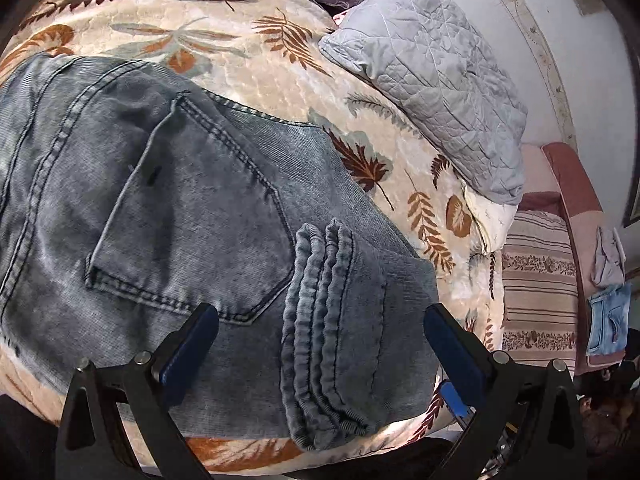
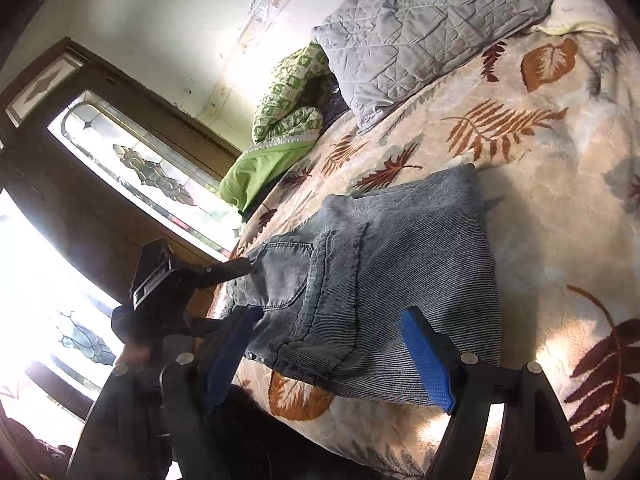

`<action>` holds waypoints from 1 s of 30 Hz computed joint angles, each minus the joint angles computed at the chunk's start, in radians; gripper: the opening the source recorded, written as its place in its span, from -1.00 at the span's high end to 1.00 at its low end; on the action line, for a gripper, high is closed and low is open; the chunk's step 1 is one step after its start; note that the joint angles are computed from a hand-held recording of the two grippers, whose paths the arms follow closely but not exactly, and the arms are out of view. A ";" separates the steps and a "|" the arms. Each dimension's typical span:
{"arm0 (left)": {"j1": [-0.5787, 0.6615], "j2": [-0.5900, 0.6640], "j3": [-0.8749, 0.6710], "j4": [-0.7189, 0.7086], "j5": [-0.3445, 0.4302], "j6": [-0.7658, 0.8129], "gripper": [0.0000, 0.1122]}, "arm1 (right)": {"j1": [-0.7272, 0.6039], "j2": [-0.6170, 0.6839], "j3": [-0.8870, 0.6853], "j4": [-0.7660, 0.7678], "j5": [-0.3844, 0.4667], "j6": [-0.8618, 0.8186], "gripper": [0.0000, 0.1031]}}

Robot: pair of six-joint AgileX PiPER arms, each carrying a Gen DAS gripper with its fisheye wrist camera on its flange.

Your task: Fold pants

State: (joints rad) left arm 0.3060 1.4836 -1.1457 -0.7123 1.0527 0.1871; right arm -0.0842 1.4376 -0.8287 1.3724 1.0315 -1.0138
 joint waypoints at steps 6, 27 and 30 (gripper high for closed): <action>-0.077 0.164 -0.139 0.034 0.026 -0.112 -0.75 | -0.009 0.050 0.001 0.014 0.040 -0.035 -0.54; -0.251 0.219 -0.292 0.311 -0.065 -0.155 0.60 | -0.011 0.054 0.016 0.004 0.027 -0.061 -0.54; -0.295 0.183 -0.311 0.399 -0.097 -0.159 0.60 | -0.022 0.047 0.026 0.010 0.025 -0.067 -0.54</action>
State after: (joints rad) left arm 0.0111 1.6667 -1.4563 -0.3136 0.9559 0.0285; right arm -0.1063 1.4850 -0.8029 1.3819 1.0565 -1.0806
